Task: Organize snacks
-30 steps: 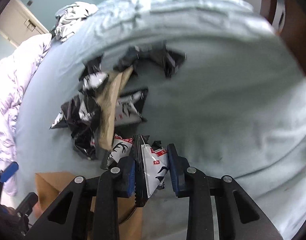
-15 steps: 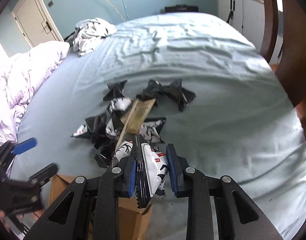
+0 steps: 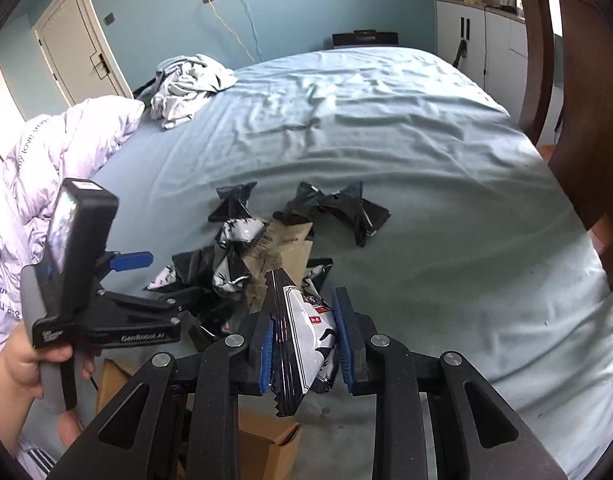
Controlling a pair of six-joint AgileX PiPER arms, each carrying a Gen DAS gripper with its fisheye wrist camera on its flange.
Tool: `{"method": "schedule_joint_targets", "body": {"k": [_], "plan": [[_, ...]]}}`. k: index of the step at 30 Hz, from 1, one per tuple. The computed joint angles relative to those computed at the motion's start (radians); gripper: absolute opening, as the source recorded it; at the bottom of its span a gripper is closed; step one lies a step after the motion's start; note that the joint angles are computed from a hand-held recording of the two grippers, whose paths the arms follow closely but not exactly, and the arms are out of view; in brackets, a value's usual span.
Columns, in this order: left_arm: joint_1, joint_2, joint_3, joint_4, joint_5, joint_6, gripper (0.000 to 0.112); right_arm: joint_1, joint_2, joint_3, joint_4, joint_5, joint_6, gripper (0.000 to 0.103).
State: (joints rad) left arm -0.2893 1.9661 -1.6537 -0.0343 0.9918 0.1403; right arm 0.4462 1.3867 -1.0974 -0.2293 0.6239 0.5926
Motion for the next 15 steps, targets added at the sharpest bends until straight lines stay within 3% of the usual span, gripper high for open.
{"method": "schedule_joint_targets", "body": {"k": [1,2,5,9,11,15], "plan": [[0.027,0.018,-0.012,-0.075,0.024,0.035,0.068,-0.008,0.009,-0.011,0.017,0.002,-0.015,0.024],[0.043,0.019,-0.006,-0.111,0.026,0.048,0.065,-0.019,0.014,-0.018,0.043,0.001,-0.037,0.024],[0.066,0.002,0.012,-0.151,0.029,0.087,0.057,-0.039,0.026,-0.027,0.074,-0.002,-0.057,0.024],[0.078,-0.038,0.038,-0.153,0.023,0.073,0.051,-0.029,0.034,-0.020,0.005,-0.012,0.006,0.024],[0.094,-0.068,0.053,-0.157,0.030,0.057,0.014,-0.021,0.026,-0.005,-0.018,-0.025,0.031,0.024],[0.127,-0.139,0.091,-0.189,0.044,0.056,0.011,-0.006,-0.008,0.023,-0.038,-0.033,0.064,0.024]]}}
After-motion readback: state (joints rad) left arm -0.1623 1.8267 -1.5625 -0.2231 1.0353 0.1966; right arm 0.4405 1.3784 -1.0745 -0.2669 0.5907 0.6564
